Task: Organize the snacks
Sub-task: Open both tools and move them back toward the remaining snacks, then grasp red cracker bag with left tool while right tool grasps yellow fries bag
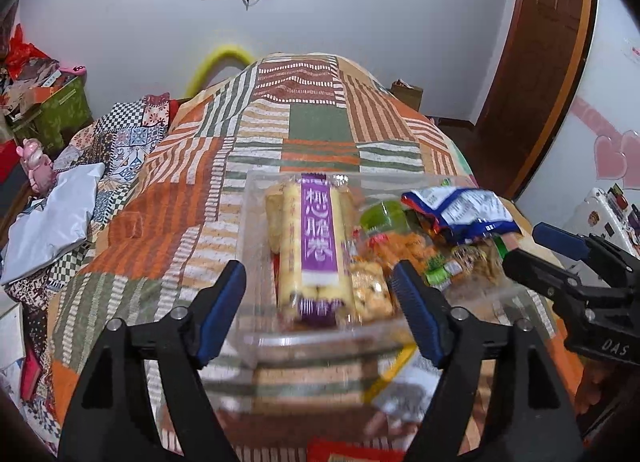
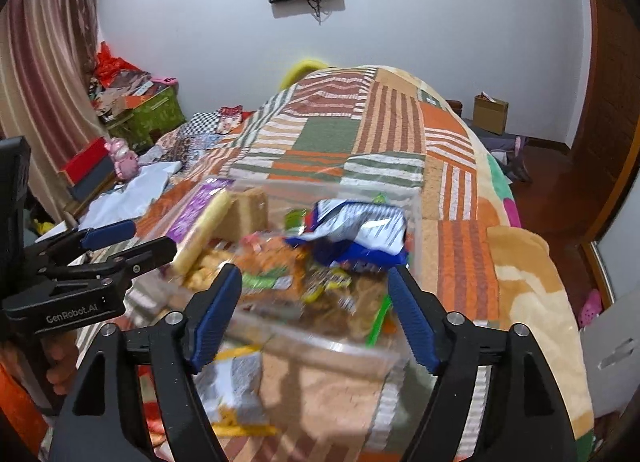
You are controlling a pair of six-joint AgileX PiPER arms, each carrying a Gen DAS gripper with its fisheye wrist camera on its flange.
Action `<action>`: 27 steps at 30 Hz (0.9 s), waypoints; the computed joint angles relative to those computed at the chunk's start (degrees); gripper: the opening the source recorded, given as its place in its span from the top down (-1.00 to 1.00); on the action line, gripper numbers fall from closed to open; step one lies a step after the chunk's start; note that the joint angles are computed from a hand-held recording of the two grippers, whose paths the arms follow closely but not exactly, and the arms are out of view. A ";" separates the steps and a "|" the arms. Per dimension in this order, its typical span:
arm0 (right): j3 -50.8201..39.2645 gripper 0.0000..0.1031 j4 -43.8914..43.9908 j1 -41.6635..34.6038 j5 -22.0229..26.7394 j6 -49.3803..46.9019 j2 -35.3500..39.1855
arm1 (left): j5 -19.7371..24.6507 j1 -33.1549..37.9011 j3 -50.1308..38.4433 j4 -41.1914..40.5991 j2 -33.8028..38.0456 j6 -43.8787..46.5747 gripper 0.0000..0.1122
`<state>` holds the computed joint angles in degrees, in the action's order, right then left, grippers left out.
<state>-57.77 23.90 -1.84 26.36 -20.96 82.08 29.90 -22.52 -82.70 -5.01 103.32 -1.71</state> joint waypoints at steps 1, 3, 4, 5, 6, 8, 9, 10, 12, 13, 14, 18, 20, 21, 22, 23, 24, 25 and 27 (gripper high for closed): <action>0.89 -0.43 0.19 0.26 0.00 -0.48 -0.68 | -0.23 -0.12 1.27 0.35 -1.03 -0.21 -0.41; 2.34 -0.43 -0.51 1.21 0.08 -0.25 -1.67 | -0.41 -0.18 3.56 0.67 -2.92 -0.07 -0.44; 3.00 -0.44 -0.51 1.67 0.36 -0.39 -1.96 | -0.51 -0.21 4.65 0.64 -3.71 0.08 -0.44; 3.25 -0.44 -0.30 2.01 0.70 -0.57 -1.98 | -0.45 -0.18 5.58 0.36 -4.38 0.45 -0.46; 3.80 -0.44 0.30 2.24 0.98 -1.27 -2.10 | -0.17 -0.09 6.63 -0.24 -5.09 1.17 -0.46; 4.96 -0.44 0.70 2.98 1.10 -1.70 -2.14 | 0.21 0.09 8.35 -1.50 -6.05 2.52 -0.46; 5.51 -0.44 1.13 3.30 1.15 -2.08 -2.02 | 0.37 0.18 9.36 -2.18 -6.58 3.21 -0.46; 6.00 -0.44 1.79 3.45 1.28 -2.76 -1.79 | 0.39 0.27 10.29 -2.67 -7.03 3.79 -0.46; 6.74 -0.44 3.08 4.13 1.37 -3.70 -0.73 | -0.06 0.22 12.57 -2.93 -8.07 4.33 -0.46; 6.74 -0.44 3.23 4.43 1.61 -3.69 0.11 | -0.34 0.27 13.60 -3.30 -8.51 4.80 -0.46; 6.50 -0.43 3.82 4.71 2.14 -4.20 1.40 | -0.57 0.44 14.75 -3.98 -8.92 5.61 -0.46; 5.85 -0.43 2.96 6.34 2.85 -3.80 3.76 | -0.29 1.04 17.50 -6.00 -9.38 7.94 -0.46; 5.02 -0.43 0.41 7.68 3.17 -2.19 4.86 | 0.10 1.58 18.45 -7.45 -9.19 9.49 -0.46; 4.69 -0.43 0.14 8.08 3.52 -2.16 5.43 | 0.28 1.97 19.09 -8.17 -9.17 10.32 -0.46; 4.44 -0.43 0.67 8.15 3.97 -2.87 6.04 | 0.24 2.28 19.61 -8.56 -9.14 10.79 -0.46; 4.10 -0.43 0.60 8.28 4.41 -3.02 6.82 | -0.03 2.56 20.23 -9.02 -9.15 11.17 -0.46; 4.16 -0.35 0.00 8.66 4.59 -2.65 7.37 | -0.24 2.89 20.87 -9.64 -9.14 11.60 -0.46; 4.29 -0.30 -0.64 8.90 4.36 -2.33 7.82 | -0.30 3.18 21.23 -10.24 -9.07 12.10 -0.46; 4.66 -0.13 -2.43 9.73 3.38 -0.91 7.62 | -0.41 3.71 22.17 -11.83 -9.17 13.25 -0.46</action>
<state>-53.11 21.47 7.89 29.74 -21.87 89.70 29.49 -18.81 -60.53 -16.84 94.15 11.54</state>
